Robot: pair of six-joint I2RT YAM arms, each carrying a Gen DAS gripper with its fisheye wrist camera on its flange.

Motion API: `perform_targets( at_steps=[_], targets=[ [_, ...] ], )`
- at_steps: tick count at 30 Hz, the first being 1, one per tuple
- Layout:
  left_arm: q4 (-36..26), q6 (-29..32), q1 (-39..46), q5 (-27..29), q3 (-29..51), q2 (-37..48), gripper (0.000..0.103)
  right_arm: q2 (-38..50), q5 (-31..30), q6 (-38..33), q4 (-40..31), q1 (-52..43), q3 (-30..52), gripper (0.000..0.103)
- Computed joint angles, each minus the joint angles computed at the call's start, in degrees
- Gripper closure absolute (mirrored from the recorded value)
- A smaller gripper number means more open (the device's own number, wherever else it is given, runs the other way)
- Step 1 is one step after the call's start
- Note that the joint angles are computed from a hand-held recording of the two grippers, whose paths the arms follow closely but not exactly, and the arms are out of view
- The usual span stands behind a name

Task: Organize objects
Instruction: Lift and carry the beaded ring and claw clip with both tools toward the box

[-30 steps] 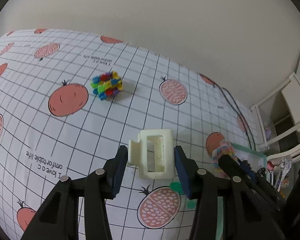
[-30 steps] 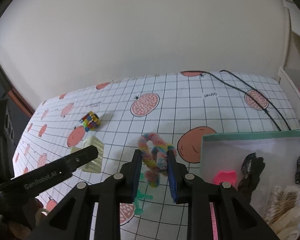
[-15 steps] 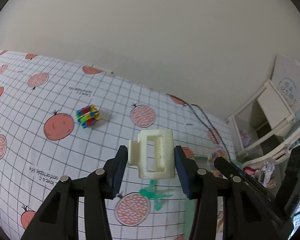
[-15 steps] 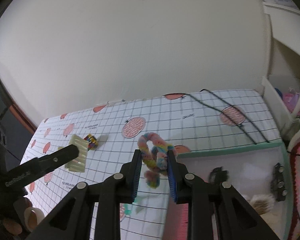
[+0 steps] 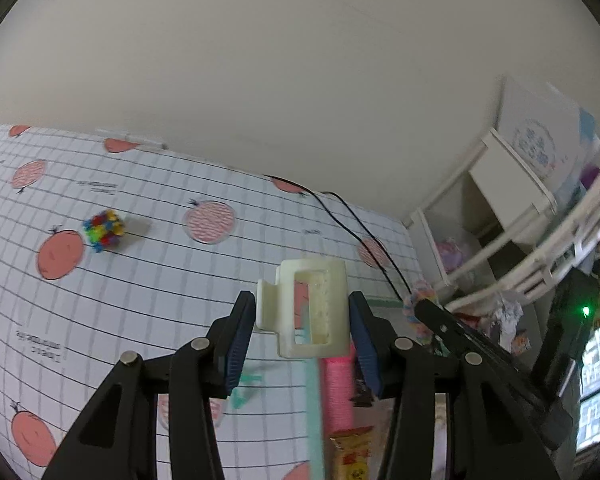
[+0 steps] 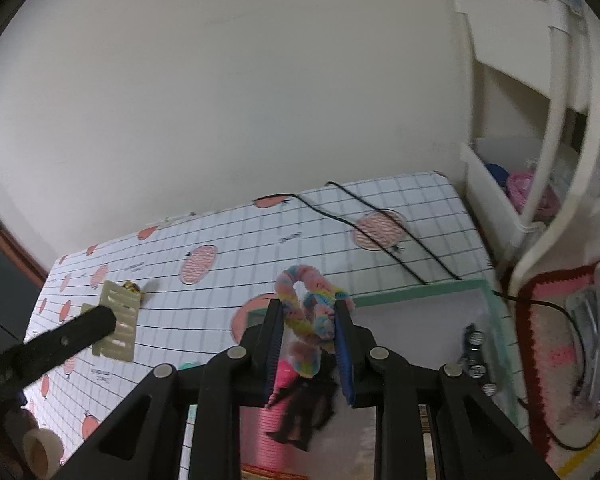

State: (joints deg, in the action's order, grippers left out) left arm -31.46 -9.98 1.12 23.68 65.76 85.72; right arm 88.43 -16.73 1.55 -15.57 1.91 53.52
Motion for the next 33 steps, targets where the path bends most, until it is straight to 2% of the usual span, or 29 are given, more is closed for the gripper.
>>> perform_targets(
  at_steps=[8,18,33],
  targets=[
    [-0.8,-0.8,-7.5,0.7,-0.6,1.7,0.054,1.4,-0.9,-2.1,-1.7,-4.6,1.4,0.077],
    [-0.1,-0.7,-15.6,-3.3,-2.1,3.9,0.054,5.8,0.0,-3.3,-2.6,-7.0,2.8,0.077],
    [0.7,-0.3,-21.8,-7.6,-4.4,6.7,0.054,9.4,1.9,-3.9,-0.8,-7.9,2.3,0.077]
  ],
)
